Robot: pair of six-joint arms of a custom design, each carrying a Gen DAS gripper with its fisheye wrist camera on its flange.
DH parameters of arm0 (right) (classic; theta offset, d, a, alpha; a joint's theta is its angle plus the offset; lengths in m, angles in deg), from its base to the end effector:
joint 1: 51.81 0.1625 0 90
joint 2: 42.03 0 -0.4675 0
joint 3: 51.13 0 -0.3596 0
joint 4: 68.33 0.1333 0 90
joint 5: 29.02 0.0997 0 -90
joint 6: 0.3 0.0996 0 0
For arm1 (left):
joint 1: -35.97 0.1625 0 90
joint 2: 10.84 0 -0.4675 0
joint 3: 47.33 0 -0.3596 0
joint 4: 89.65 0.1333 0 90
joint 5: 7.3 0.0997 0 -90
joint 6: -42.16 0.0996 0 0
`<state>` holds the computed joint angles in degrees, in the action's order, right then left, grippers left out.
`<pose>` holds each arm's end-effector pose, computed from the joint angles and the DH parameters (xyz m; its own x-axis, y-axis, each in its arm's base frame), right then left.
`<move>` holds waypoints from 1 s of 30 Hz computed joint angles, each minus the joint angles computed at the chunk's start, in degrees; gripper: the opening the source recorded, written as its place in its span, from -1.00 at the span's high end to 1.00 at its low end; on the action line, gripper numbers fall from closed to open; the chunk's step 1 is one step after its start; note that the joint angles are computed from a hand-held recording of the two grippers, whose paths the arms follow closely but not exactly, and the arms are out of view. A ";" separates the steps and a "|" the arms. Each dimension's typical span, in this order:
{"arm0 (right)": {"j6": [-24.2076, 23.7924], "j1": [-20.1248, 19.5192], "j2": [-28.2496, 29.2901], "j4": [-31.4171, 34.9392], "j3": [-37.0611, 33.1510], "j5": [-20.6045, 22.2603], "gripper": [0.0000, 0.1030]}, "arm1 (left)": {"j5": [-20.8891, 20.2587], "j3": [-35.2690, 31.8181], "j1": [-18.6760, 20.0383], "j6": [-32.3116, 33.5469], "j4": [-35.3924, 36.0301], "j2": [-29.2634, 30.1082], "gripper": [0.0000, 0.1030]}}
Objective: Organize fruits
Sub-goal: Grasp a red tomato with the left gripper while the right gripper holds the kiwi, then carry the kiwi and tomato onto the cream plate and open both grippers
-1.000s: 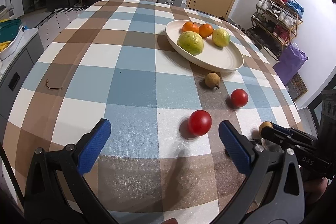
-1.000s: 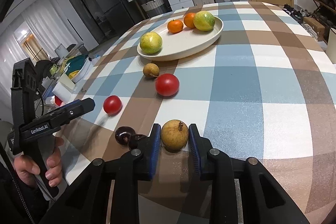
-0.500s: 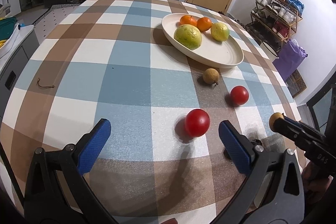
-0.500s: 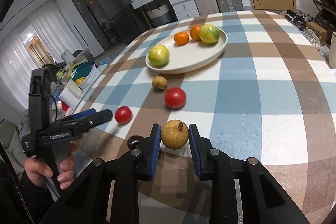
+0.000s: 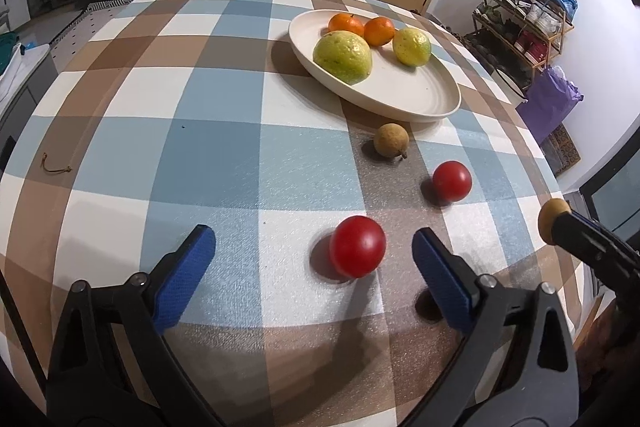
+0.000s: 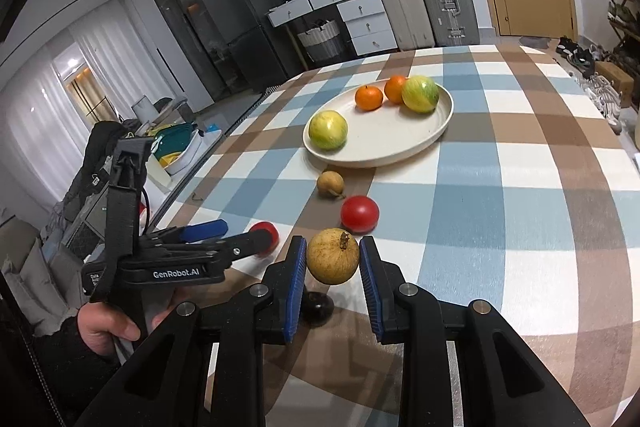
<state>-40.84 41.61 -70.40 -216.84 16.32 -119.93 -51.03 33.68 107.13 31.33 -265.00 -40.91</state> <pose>0.1803 -0.8083 0.0972 -0.7222 -0.6532 0.2276 -0.6917 0.6801 -0.2431 -0.0487 -0.7783 0.1171 -0.8222 -0.3071 -0.4794 0.1140 0.7362 -0.6671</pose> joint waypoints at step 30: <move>1.96 0.91 7.64 10.95 -16.03 1.96 0.47 | -8.88 -5.88 1.55 5.05 5.24 -1.82 0.53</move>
<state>-38.88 42.51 -62.77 -205.88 0.29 -117.97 -59.91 27.80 108.69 36.38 -259.76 -42.73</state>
